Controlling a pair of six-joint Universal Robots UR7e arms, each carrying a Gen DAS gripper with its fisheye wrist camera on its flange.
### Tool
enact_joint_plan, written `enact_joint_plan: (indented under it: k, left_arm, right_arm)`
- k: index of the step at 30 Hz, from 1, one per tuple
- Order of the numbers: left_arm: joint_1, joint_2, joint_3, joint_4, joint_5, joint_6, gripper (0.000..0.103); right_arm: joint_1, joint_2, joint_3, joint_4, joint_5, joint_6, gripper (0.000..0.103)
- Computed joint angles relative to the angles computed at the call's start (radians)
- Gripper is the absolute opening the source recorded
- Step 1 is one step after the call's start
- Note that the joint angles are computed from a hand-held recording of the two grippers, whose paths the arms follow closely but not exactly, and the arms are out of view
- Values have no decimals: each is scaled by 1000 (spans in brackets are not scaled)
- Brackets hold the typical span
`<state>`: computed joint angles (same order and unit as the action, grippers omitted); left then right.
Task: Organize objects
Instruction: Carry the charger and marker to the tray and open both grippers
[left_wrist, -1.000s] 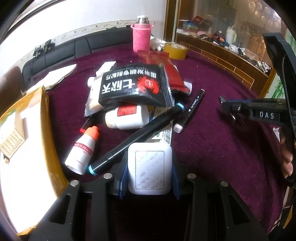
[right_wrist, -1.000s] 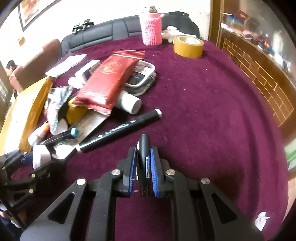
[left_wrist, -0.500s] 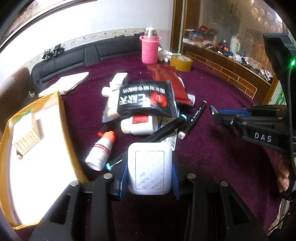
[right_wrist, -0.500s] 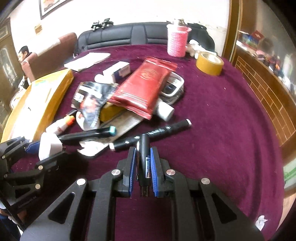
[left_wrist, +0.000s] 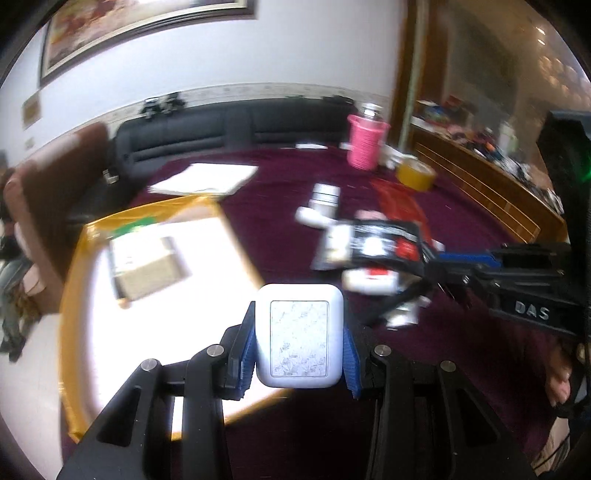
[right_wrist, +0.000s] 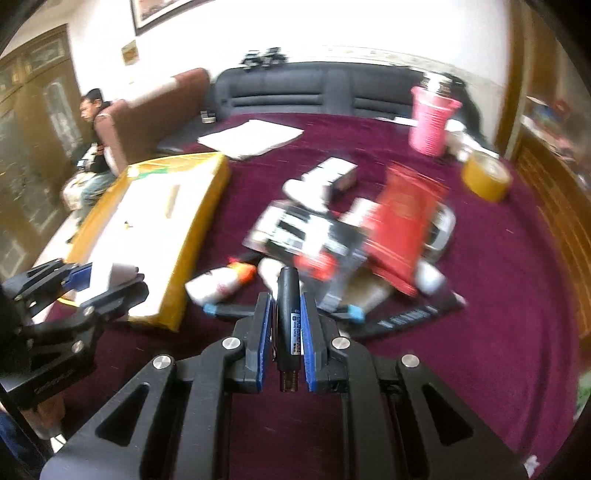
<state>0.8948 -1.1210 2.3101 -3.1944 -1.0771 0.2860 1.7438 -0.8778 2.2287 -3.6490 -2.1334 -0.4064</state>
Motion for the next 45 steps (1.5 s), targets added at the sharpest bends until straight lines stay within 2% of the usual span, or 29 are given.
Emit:
enact_joint_plan:
  k: [5,7,13,18,21,29,35,45]
  left_arm:
    - [98,-25,-77,34,27,-1,35]
    - [135,-28,-118,64,38,-3,35]
    - [225,22,-275,196,110,-17,35]
    - [274,82,-380,279,130,-18,35]
    - [295,116,-424,305,134,-30,35]
    - [300,153,-488,369,139,-40,35]
    - [307,162,-522,423,129,-68,35]
    - [314,150,-522,420,105,-75,35]
  right_arm:
    - [41,56,-121,171,74,27,13]
    - [55,90,-179,226,80,35,13]
    - [60,212,-421,463,142,94,13]
    - [57,343,-643,572,114,130,13]
    - [38,387,-742,655,136,178,13]
    - [25,473,-916,756,115,211,13]
    - [22,504,-973,800,128,224,13]
    - [13,527,-1009,821,136,239,13]
